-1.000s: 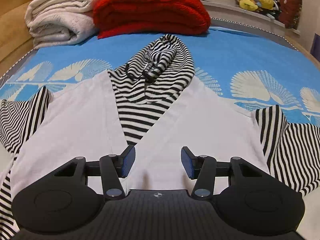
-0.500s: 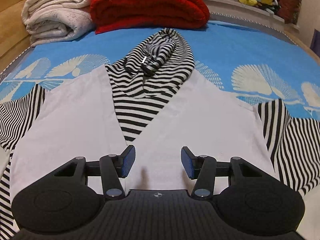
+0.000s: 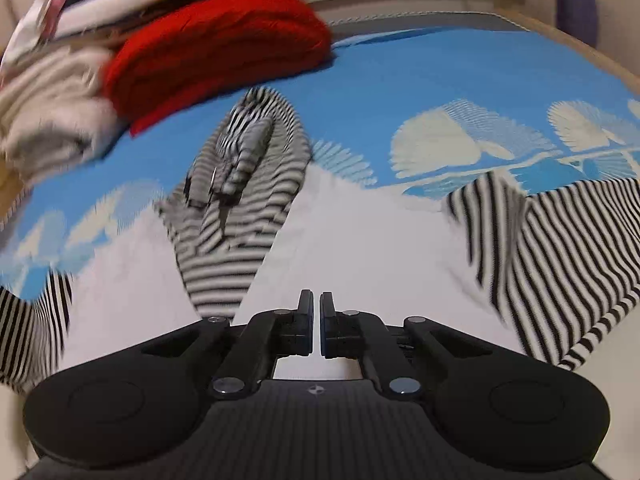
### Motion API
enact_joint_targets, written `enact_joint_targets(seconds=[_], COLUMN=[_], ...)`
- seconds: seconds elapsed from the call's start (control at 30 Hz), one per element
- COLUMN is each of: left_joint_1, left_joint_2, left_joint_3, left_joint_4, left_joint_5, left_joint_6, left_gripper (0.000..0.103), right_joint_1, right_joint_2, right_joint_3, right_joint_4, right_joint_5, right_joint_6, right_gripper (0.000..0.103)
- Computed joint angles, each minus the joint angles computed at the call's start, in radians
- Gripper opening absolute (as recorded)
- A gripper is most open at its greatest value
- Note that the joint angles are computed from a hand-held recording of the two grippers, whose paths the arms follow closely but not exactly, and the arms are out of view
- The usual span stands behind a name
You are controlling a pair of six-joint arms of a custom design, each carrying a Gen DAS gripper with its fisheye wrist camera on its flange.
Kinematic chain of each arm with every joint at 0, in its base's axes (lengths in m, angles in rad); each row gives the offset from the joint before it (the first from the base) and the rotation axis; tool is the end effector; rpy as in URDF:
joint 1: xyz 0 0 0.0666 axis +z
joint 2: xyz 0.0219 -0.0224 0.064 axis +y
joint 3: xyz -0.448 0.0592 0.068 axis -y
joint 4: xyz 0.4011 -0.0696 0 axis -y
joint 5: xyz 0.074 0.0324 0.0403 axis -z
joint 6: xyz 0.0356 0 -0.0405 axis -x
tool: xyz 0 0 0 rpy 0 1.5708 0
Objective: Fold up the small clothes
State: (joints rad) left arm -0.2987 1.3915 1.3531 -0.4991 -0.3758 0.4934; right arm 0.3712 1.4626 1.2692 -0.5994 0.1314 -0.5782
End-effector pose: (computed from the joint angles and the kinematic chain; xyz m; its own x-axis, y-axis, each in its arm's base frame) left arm 0.4831 -0.1355 0.5131 -0.4179 -0.3323 -0.8455 -0.2560 0.9361 -0.2413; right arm 0.4783 0.1808 0.4282 -0.7056 0.3068 -0.6388 0.1334 0.9428 0.3054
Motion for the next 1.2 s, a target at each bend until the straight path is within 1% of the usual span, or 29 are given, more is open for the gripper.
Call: enact_joint_targets(seconds=[0.03, 0.07, 0.1, 0.13, 0.17, 0.2, 0.23, 0.27, 0.33, 0.43, 0.47, 0.5, 0.53, 0.57, 0.6, 0.67, 0.73, 0.83, 0.87, 0.93, 0.97, 1.0, 1.07, 1.2], left_joint_1=[-0.054, -0.106, -0.150, -0.175, -0.192, -0.203, -0.214, -0.219, -0.202, -0.158, -0.144, -0.127, -0.116, -0.099, -0.086, -0.069, -0.059, -0.046, -0.032, -0.011, -0.002, 0.009, 0.021, 0.037], left_joint_2=[0.004, 0.012, 0.024, 0.038, 0.065, 0.078, 0.086, 0.097, 0.119, 0.145, 0.157, 0.169, 0.178, 0.187, 0.191, 0.202, 0.181, 0.142, 0.137, 0.132, 0.132, 0.134, 0.135, 0.132], left_joint_3=[0.007, 0.012, 0.014, 0.015, 0.028, 0.028, 0.026, 0.043, 0.086, 0.134, 0.154, 0.175, 0.187, 0.199, 0.203, 0.212, 0.198, 0.164, 0.160, 0.153, 0.152, 0.153, 0.154, 0.152], left_joint_4=[0.002, 0.008, 0.018, 0.023, -0.007, -0.015, -0.019, -0.051, -0.110, -0.181, -0.226, -0.281, -0.320, -0.358, -0.382, -0.420, -0.426, -0.414, -0.411, -0.409, -0.414, -0.414, -0.415, -0.410], left_joint_5=[0.022, 0.064, 0.132, 0.219, 0.336, 0.381, 0.365, 0.328, 0.284, 0.159, 0.117, 0.091, 0.080, 0.082, 0.091, 0.125, 0.143, 0.126, 0.127, 0.138, 0.146, 0.154, 0.159, 0.167], left_joint_6=[0.017, 0.040, 0.060, 0.067, 0.069, 0.079, 0.098, 0.121, 0.142, 0.130, 0.136, 0.158, 0.189, 0.229, 0.254, 0.278, 0.287, 0.296, 0.294, 0.296, 0.301, 0.301, 0.297, 0.279], left_gripper=[0.008, 0.009, 0.018, 0.049, 0.064, 0.068, 0.067, 0.066, 0.065, 0.065, 0.065, 0.065, 0.065, 0.065, 0.065, 0.065, 0.065, 0.065, 0.065, 0.065, 0.065, 0.065, 0.065, 0.065], right_joint_1=[-0.011, -0.023, -0.037, -0.049, -0.060, -0.071, -0.077, -0.082, -0.088, -0.087, -0.084, -0.080, -0.075, -0.070, -0.065, -0.056, -0.046, -0.029, -0.024, -0.013, -0.004, 0.003, 0.010, 0.013], right_joint_2=[-0.008, -0.014, -0.020, -0.024, -0.024, -0.023, -0.023, -0.024, -0.023, -0.007, 0.000, 0.009, 0.021, 0.034, 0.048, 0.076, 0.106, 0.151, 0.158, 0.165, 0.166, 0.163, 0.140, 0.035], right_joint_3=[-0.004, -0.009, -0.015, -0.020, -0.022, -0.024, -0.027, -0.030, -0.038, -0.039, -0.037, -0.034, -0.029, -0.024, -0.017, -0.003, 0.014, 0.045, 0.047, 0.052, 0.055, 0.054, 0.041, -0.004], right_joint_4=[0.006, 0.013, 0.020, 0.024, 0.023, 0.018, 0.014, 0.009, -0.006, -0.031, -0.038, -0.041, -0.045, -0.048, -0.049, -0.048, -0.047, -0.067, -0.060, -0.040, -0.029, -0.016, 0.035, 0.150], right_joint_5=[-0.012, -0.035, -0.065, -0.092, -0.120, -0.150, -0.170, -0.181, -0.191, -0.211, -0.212, -0.211, -0.212, -0.215, -0.219, -0.228, -0.229, -0.204, -0.194, -0.170, -0.157, -0.144, -0.132, -0.097], right_joint_6=[-0.016, -0.038, -0.060, -0.082, -0.098, -0.105, -0.109, -0.114, -0.131, -0.153, -0.154, -0.156, -0.157, -0.159, -0.164, -0.171, -0.169, -0.144, -0.137, -0.091, -0.058, -0.040, -0.032, -0.066], right_gripper=[0.002, 0.003, 0.004, 0.004, 0.004, 0.006, 0.012, 0.019, 0.025, 0.025, 0.025, 0.025, 0.025, 0.025, 0.025, 0.025, 0.025, 0.025, 0.025, 0.024, 0.015, 0.007, 0.005, 0.004])
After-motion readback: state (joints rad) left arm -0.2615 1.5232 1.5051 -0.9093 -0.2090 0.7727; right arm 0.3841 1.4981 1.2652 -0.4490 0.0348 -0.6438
